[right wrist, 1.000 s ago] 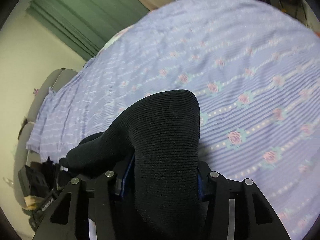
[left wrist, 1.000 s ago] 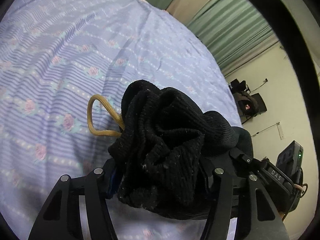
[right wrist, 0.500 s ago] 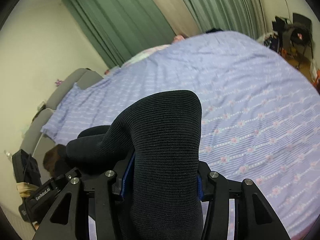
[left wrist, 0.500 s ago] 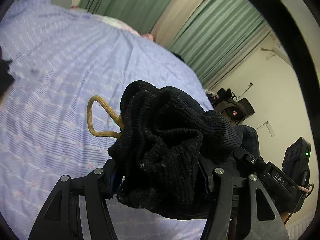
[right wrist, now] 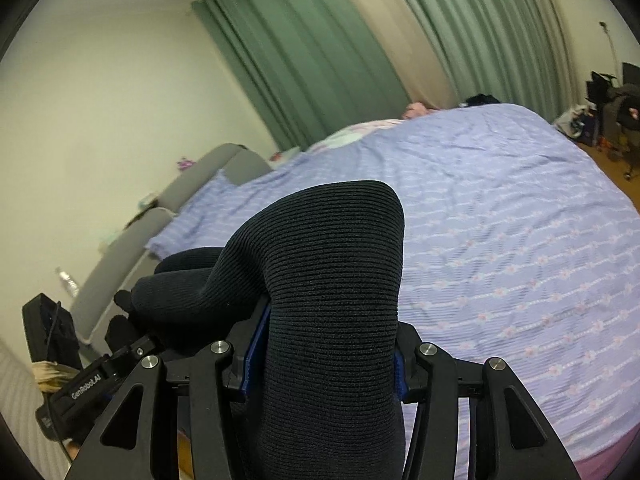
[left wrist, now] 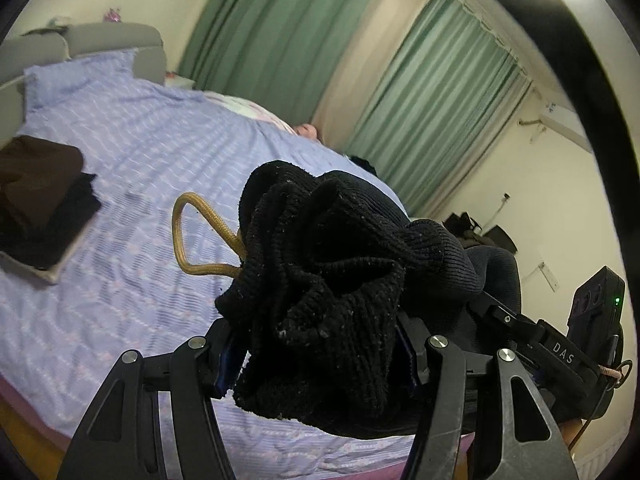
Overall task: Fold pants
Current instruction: 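Carry the folded sweatpants with both grippers onto the stack of dark clothes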
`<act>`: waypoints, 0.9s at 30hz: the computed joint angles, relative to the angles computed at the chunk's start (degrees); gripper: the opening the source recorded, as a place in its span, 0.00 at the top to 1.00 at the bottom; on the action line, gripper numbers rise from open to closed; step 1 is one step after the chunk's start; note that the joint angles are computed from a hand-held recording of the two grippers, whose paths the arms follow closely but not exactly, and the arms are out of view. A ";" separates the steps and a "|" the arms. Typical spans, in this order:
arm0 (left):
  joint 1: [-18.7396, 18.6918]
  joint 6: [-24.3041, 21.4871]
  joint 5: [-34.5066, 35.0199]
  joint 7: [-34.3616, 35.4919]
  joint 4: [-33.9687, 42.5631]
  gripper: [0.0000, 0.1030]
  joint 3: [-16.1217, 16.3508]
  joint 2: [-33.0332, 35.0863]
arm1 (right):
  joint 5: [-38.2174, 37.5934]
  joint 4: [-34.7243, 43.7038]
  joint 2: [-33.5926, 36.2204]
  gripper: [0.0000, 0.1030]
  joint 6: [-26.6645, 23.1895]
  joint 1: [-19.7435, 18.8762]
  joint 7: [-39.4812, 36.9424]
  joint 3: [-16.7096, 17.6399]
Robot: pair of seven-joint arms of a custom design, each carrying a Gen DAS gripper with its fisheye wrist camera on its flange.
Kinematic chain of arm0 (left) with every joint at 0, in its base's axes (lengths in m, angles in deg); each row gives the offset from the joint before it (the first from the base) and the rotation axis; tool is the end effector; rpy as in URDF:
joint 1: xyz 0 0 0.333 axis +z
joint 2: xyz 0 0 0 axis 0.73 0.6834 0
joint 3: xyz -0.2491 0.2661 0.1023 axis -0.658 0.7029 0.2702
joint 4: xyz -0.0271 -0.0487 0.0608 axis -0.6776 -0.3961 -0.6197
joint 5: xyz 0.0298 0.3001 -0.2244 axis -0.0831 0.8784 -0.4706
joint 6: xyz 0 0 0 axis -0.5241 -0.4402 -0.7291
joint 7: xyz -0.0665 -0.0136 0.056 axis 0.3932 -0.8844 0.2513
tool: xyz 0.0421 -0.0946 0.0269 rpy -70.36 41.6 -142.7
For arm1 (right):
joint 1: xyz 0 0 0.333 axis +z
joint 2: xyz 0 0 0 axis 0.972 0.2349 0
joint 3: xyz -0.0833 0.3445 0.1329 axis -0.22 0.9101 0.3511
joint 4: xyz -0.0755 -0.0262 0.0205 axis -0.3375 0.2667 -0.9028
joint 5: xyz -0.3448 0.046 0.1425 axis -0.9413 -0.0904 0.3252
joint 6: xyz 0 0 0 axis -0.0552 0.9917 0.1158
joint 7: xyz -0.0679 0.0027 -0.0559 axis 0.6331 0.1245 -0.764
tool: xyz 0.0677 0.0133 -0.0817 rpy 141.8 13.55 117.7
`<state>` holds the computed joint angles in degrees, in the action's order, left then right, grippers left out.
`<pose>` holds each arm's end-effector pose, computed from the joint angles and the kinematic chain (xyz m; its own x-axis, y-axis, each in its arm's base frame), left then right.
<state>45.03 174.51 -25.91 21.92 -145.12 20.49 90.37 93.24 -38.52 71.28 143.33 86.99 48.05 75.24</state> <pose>0.6639 -0.1998 0.6610 -0.3465 -0.8054 0.4809 -0.7099 -0.1100 -0.6956 0.5881 0.0980 0.6346 -0.0735 -0.8980 -0.4338 -0.5553 0.3981 -0.7302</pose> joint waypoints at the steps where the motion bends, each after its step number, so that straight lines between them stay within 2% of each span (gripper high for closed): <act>1: 0.52 0.61 -0.75 0.46 -1.52 0.41 0.00 -1.43 | 1.37 -0.36 -0.58 0.52 0.38 0.25 -1.42 0.56; 7: 2.12 0.80 -7.09 5.03 -7.17 0.41 2.48 -6.94 | -1.06 -0.18 -1.58 0.52 0.38 2.09 0.76 1.98; 12: 3.53 -0.95 -12.08 9.70 -8.51 0.41 5.68 -8.51 | -11.58 4.52 1.63 0.52 -1.30 5.36 10.79 1.81; 14: 4.85 -3.55 -12.96 12.07 -7.45 0.41 7.18 -8.12 | -15.80 6.73 3.58 0.52 -1.58 7.46 15.52 0.71; 18: 8.73 -11.64 -12.84 17.30 -2.34 0.41 9.36 -5.66 | -27.65 12.24 8.54 0.52 -2.07 15.96 32.13 -5.56; 21: 11.87 -16.34 -12.17 20.98 1.45 0.41 10.13 -3.75 | -29.42 16.39 12.40 0.52 -2.75 19.99 38.83 -7.48; 24: 14.38 -19.83 -10.56 20.58 5.26 0.41 10.70 -1.63 | -28.78 20.72 15.92 0.52 -4.13 22.90 41.75 -8.39; 27: 16.97 -22.71 -10.63 19.60 7.90 0.41 10.49 0.30 | -26.41 25.96 18.77 0.52 -7.71 22.84 39.27 -6.72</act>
<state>62.00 151.80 -36.53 41.52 -137.22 30.99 90.67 66.84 -12.56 90.05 135.62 109.83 87.32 68.52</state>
